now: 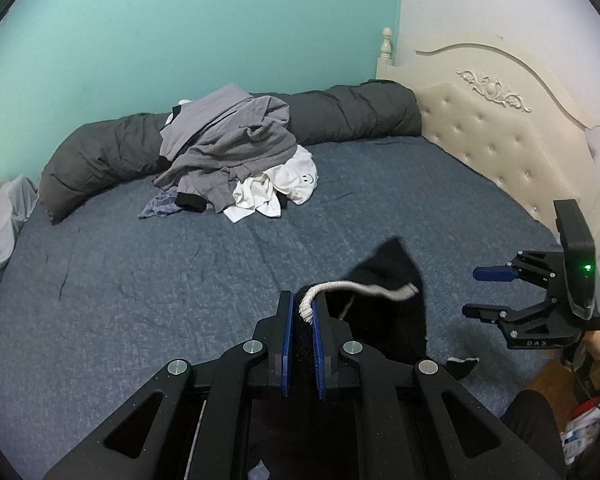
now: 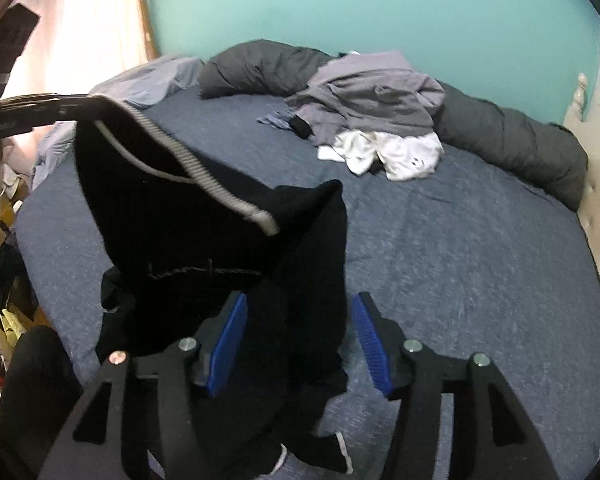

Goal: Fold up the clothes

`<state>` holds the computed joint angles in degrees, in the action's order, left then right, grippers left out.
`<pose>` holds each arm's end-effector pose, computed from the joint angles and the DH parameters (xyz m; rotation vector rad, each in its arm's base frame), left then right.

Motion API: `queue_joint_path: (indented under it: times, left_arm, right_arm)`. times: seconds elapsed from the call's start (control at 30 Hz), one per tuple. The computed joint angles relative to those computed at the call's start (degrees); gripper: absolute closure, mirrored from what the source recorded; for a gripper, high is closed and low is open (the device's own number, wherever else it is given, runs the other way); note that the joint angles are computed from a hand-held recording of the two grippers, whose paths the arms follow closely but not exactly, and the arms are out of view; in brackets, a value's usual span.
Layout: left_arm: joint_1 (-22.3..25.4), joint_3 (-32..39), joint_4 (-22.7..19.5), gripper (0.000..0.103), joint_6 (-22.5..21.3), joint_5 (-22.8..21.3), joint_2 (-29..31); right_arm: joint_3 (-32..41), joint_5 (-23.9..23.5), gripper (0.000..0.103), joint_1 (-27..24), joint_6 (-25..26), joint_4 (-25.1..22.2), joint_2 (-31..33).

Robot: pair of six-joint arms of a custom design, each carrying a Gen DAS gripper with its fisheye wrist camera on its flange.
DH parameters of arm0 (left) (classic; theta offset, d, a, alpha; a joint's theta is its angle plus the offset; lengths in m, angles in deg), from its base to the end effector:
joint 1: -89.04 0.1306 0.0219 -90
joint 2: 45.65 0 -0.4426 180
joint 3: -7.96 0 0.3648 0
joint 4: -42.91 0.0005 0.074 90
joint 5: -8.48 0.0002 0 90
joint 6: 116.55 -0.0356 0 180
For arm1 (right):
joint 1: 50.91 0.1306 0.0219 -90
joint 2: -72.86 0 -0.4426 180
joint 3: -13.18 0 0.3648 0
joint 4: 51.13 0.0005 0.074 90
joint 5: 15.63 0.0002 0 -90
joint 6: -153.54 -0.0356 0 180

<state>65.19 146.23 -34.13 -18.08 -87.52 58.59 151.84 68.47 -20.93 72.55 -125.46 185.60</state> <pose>0.4705 -0.2045 0.6890 0.2582 2.3076 -0.1640 0.5126 0.2993 0.6163 -0.8558 2.2750 0.2911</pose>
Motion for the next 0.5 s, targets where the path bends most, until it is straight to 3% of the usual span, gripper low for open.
queue_joint_path:
  times: [0.5]
  left_arm:
    - [-2.6, -4.3, 2.8, 0.093, -2.5, -1.1, -3.3]
  right_arm:
    - [14.4, 4.4, 0.04, 4.1, -0.9, -4.3, 10.6]
